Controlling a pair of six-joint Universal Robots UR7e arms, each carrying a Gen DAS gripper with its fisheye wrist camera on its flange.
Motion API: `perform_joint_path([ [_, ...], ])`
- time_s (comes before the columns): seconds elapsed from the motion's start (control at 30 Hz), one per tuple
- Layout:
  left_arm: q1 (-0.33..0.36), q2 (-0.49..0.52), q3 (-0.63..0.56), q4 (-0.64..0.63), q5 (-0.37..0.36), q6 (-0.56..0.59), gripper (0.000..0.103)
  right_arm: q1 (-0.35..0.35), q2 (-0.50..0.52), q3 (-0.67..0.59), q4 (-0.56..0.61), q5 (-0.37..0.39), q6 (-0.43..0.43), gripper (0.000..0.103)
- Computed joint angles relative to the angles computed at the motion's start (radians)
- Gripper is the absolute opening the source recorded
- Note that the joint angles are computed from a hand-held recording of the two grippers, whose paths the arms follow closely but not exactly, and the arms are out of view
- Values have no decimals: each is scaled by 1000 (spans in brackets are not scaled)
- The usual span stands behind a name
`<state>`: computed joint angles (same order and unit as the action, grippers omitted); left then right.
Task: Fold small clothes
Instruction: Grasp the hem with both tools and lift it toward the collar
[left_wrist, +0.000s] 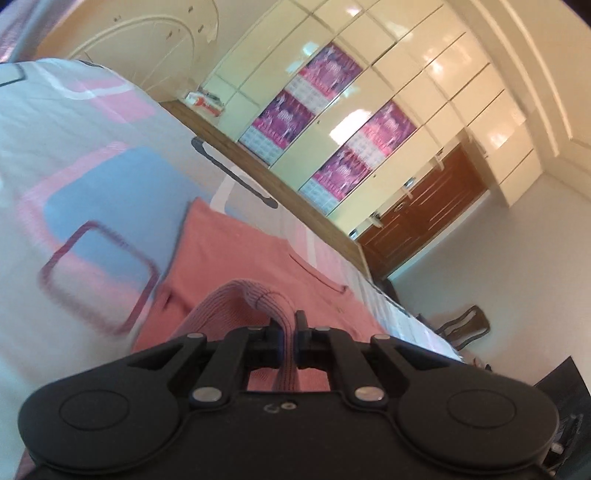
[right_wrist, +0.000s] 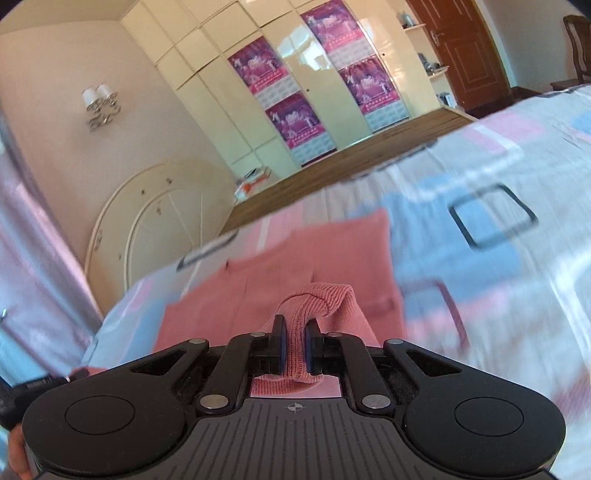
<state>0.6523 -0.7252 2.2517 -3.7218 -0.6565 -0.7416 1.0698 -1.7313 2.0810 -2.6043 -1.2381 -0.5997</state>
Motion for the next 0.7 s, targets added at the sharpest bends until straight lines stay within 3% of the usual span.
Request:
perform_joint_path([
  [0.2,224,29,-279,184,-146,206,4,134,316,-252,-71,-151,179,9],
  [0.4,368,93,-483,385,-242,280,4,172,556,-475,-33,-260,286,9],
  [0.47,394,111,-525,420,-241,317,18,157,598,-511,-20,-231,275,11],
  [0.5,398,119,-539,423,-218,330,23,156,618,-530,-12,-233,271,19],
  [0.53,403,124,-539,389,-216,359,35,162,631,-542,-21,-269,270,52],
  [0.57,405,127,-532,347,-209,386,53,165,637,-535,-71,-289,254,72],
  [0.63,399,135,-528,292,-159,456,58,149,625,-503,-155,-236,199,72],
  [0.7,404,128,-533,320,-171,539,58,139,619,-505,-142,-215,163,72],
])
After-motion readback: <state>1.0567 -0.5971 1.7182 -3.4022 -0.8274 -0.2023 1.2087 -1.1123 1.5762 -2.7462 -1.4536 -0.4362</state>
